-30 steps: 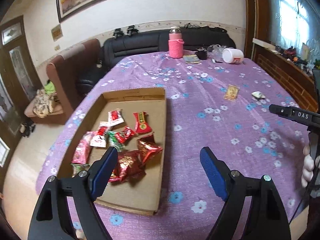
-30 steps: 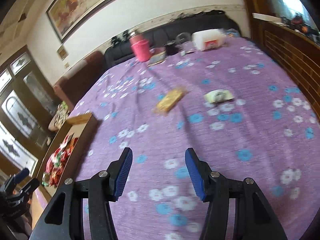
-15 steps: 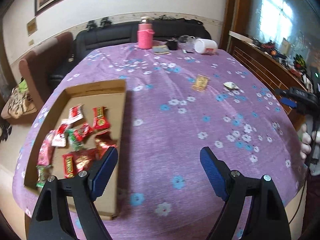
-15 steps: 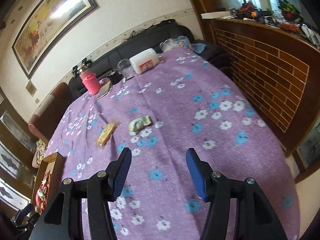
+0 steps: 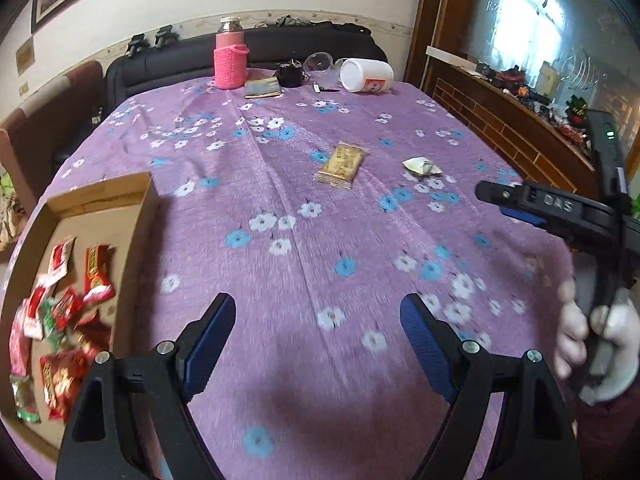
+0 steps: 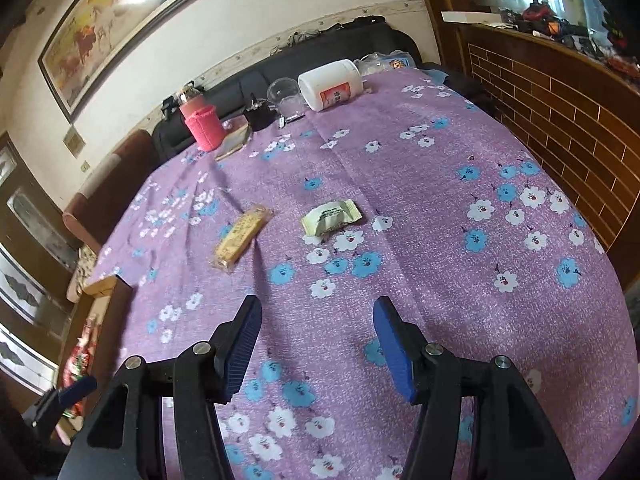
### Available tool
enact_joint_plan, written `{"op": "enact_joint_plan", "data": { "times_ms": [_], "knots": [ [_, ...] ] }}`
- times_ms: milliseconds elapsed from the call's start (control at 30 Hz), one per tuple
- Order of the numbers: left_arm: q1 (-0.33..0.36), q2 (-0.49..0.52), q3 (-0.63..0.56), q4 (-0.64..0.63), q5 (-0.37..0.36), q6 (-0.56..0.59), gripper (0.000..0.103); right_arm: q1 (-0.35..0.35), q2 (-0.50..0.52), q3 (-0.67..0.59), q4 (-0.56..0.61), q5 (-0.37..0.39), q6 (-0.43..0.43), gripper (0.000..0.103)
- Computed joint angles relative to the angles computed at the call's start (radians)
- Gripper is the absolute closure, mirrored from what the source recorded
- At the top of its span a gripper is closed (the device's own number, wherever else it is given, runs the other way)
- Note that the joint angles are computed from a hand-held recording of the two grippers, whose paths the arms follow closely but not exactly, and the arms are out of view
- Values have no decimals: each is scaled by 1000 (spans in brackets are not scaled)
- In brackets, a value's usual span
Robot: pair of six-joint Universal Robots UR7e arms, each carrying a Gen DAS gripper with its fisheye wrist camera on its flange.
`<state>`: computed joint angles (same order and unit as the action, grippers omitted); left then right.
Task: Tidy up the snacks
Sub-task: 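Move both grippers back toward the yellow cake bar and green-white packet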
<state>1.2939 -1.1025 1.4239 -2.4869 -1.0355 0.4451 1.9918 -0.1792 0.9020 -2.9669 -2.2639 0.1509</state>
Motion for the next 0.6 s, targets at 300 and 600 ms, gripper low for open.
{"op": "enact_joint_plan", "data": {
  "times_ms": [300, 600],
  "knots": [
    [34, 182, -198, 49, 56, -91, 20, -18, 88, -156, 186, -52, 48, 39],
    [38, 266, -281, 48, 188, -100, 0, 7, 167, -285, 204, -114, -27, 38]
  ]
}}
